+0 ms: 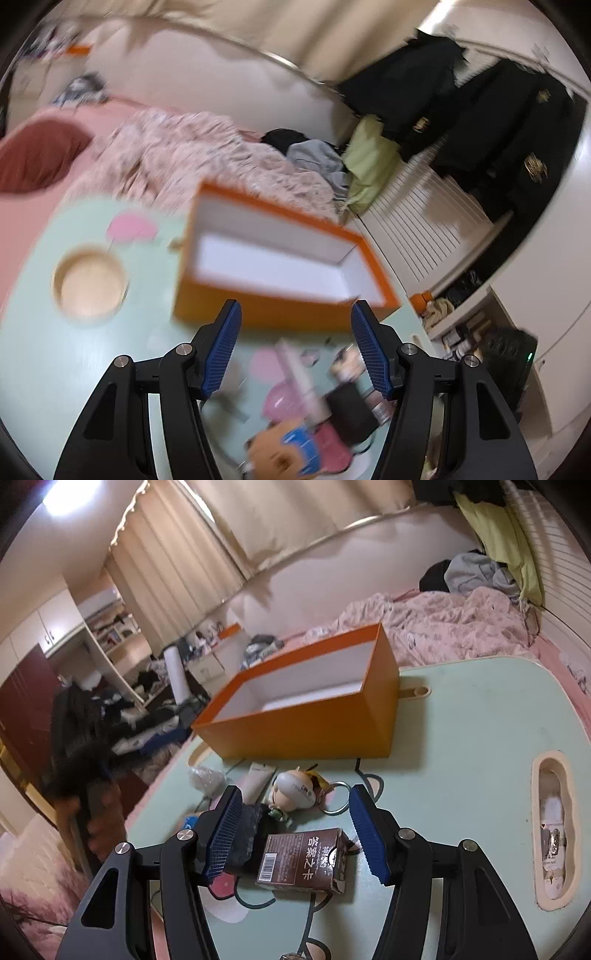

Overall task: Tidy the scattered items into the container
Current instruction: 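Reach into the box and grasp the clear plastic heart with the left tool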

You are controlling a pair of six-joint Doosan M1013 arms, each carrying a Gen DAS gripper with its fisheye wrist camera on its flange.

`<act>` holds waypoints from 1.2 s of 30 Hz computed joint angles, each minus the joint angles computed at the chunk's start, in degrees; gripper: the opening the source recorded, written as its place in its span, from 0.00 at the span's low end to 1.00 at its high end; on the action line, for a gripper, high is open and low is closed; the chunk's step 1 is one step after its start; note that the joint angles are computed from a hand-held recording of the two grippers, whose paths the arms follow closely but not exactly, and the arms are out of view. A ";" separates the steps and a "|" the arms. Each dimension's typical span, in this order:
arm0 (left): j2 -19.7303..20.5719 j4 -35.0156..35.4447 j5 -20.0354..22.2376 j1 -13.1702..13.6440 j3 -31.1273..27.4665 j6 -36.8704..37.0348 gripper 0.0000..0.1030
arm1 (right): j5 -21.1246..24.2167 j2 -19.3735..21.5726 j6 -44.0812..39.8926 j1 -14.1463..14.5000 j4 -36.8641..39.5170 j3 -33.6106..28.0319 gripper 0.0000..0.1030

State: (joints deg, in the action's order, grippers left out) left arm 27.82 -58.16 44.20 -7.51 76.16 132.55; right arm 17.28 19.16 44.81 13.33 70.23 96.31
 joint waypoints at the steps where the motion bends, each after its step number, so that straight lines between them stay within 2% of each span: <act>1: 0.45 4.30 1.08 -0.68 -2.32 -2.95 0.60 | 0.56 -0.05 -0.79 -0.14 1.07 0.15 0.63; 3: 2.55 13.45 6.30 -2.01 -8.68 -10.50 0.60 | 0.91 -0.16 -1.61 -0.35 3.07 0.60 0.63; 4: 4.66 18.24 11.45 -2.70 -13.46 -15.00 0.60 | 1.04 -0.20 -1.51 -0.44 3.42 0.68 0.63; 8: 12.65 33.34 26.69 -5.20 -28.83 -28.83 0.60 | 2.06 -0.49 -5.32 -0.82 8.37 1.35 0.63; 10: 15.35 39.04 31.36 -6.44 -33.24 -31.45 0.60 | 1.96 -0.55 -4.65 -0.78 7.27 1.34 0.63; 12: 17.06 43.50 34.17 -7.49 -35.12 -32.61 0.60 | 1.37 -0.54 -2.85 -0.47 4.70 1.14 0.63; 15: 17.65 47.52 34.62 -8.84 -34.73 -32.48 0.60 | 1.17 -0.38 -1.63 -0.26 2.17 0.80 0.63; 19: 16.46 51.47 30.16 -10.38 -31.65 -33.38 0.60 | 0.99 -0.30 -1.51 -0.17 1.63 0.74 0.64; 25: 17.38 53.37 31.18 -11.17 -32.55 -33.21 0.60 | 1.29 -0.29 -1.78 -0.49 2.98 0.83 0.64; 36: 22.79 51.55 43.31 -10.47 -41.71 -36.37 0.61 | 0.89 -0.25 -0.76 -0.23 1.72 0.72 0.65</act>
State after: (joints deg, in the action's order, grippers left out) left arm 50.60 -6.61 87.51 -17.98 34.44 96.17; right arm 18.17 18.91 44.04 13.10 71.96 97.03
